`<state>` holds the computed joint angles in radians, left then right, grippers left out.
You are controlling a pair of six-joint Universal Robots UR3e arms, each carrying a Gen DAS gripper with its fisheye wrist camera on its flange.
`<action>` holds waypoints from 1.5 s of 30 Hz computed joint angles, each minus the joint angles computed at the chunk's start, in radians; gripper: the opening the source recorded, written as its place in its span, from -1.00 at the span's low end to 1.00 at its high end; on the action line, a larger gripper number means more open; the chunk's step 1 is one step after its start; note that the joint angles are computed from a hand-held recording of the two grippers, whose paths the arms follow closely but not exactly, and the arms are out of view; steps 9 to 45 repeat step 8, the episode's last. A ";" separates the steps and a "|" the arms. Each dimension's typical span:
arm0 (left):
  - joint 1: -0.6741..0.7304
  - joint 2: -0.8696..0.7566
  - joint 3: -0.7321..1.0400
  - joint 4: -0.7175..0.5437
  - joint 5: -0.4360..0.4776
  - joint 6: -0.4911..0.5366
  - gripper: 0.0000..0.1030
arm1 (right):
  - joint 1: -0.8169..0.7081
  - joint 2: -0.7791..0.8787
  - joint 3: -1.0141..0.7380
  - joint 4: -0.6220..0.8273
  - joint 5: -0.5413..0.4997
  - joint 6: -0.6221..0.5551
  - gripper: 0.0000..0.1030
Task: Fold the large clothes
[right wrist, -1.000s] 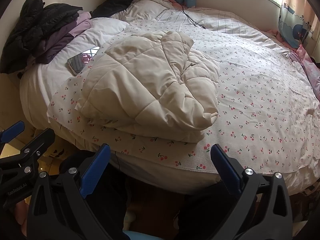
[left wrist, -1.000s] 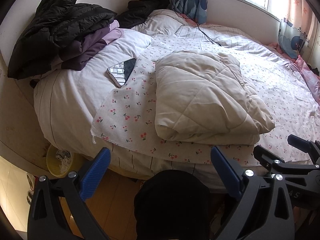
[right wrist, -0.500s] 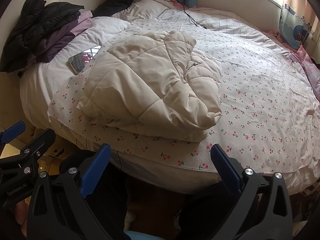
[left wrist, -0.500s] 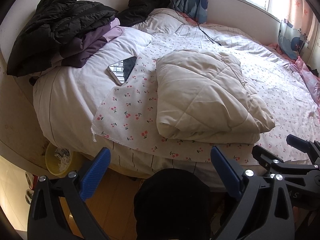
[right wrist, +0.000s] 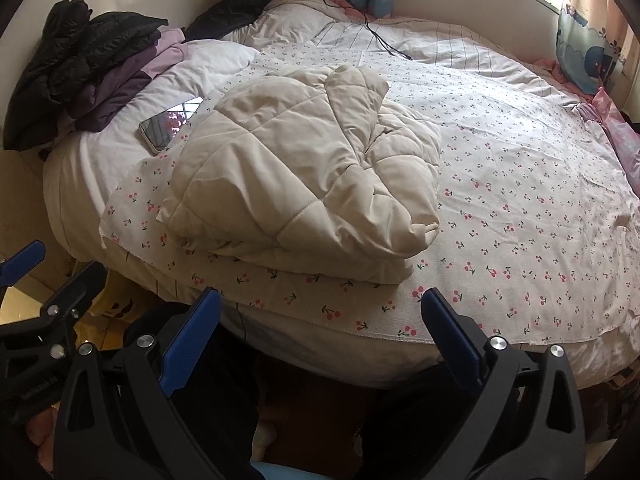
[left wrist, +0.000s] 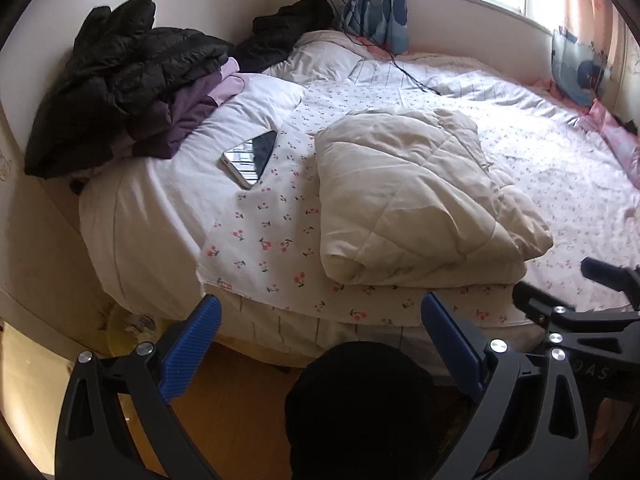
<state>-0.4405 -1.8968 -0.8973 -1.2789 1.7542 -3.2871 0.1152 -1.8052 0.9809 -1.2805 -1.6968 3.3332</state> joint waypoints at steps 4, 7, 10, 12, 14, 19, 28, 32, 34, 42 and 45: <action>-0.003 -0.018 0.045 -0.038 -0.009 -0.020 0.86 | 0.012 0.000 -0.015 0.007 -0.022 0.005 0.88; -0.008 -0.023 0.063 -0.053 -0.002 -0.032 0.86 | 0.017 -0.006 -0.025 0.010 -0.043 0.002 0.88; -0.007 -0.021 0.065 -0.056 -0.004 -0.035 0.86 | 0.009 -0.011 -0.026 0.011 -0.033 -0.002 0.88; -0.007 -0.021 0.065 -0.056 -0.004 -0.035 0.86 | 0.009 -0.011 -0.026 0.011 -0.033 -0.002 0.88; -0.007 -0.021 0.065 -0.056 -0.004 -0.035 0.86 | 0.009 -0.011 -0.026 0.011 -0.033 -0.002 0.88; -0.007 -0.021 0.065 -0.056 -0.004 -0.035 0.86 | 0.009 -0.011 -0.026 0.011 -0.033 -0.002 0.88; -0.007 -0.021 0.065 -0.056 -0.004 -0.035 0.86 | 0.009 -0.011 -0.026 0.011 -0.033 -0.002 0.88; -0.007 -0.021 0.065 -0.056 -0.004 -0.035 0.86 | 0.009 -0.011 -0.026 0.011 -0.033 -0.002 0.88; -0.007 -0.021 0.065 -0.056 -0.004 -0.035 0.86 | 0.009 -0.011 -0.026 0.011 -0.033 -0.002 0.88; -0.007 -0.021 0.065 -0.056 -0.004 -0.035 0.86 | 0.009 -0.011 -0.026 0.011 -0.033 -0.002 0.88; -0.007 -0.021 0.065 -0.056 -0.004 -0.035 0.86 | 0.009 -0.011 -0.026 0.011 -0.033 -0.002 0.88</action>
